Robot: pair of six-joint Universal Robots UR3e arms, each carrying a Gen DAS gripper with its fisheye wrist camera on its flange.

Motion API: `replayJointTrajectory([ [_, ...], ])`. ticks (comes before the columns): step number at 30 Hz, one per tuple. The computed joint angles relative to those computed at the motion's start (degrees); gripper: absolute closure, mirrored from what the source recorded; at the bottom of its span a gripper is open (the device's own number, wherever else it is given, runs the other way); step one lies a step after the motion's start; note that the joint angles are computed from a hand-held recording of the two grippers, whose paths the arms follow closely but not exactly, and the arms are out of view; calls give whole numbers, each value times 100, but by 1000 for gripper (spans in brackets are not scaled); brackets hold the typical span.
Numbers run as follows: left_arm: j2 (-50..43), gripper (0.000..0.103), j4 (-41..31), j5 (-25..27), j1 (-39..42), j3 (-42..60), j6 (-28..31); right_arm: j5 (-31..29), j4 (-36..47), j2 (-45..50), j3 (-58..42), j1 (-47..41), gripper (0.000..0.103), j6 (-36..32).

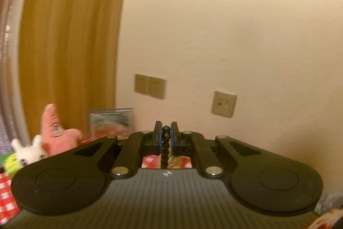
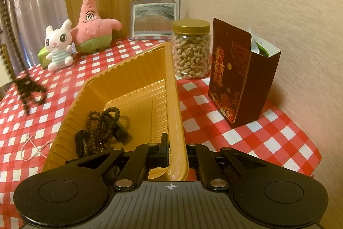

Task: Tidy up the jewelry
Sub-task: 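Lift the dark bead strand high and lower it into the orange tray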

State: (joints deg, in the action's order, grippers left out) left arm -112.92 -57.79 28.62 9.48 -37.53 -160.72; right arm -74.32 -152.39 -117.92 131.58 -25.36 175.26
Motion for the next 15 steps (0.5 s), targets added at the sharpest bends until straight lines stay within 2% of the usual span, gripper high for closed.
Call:
replayJointTrajectory([
  [4,-786,97,-361,23,-382,1148,-6,20,-39,3,28,-16,98,14],
  [9,-1537,97,-1039,245,-780,2114,109,32,-61,19,42,-28,98,35],
  [11,-1647,97,-1258,416,-960,2096,248,23,-75,37,39,-23,98,31],
  [15,-1480,97,-1369,815,-1277,1306,505,-29,-118,76,22,32,98,42],
])
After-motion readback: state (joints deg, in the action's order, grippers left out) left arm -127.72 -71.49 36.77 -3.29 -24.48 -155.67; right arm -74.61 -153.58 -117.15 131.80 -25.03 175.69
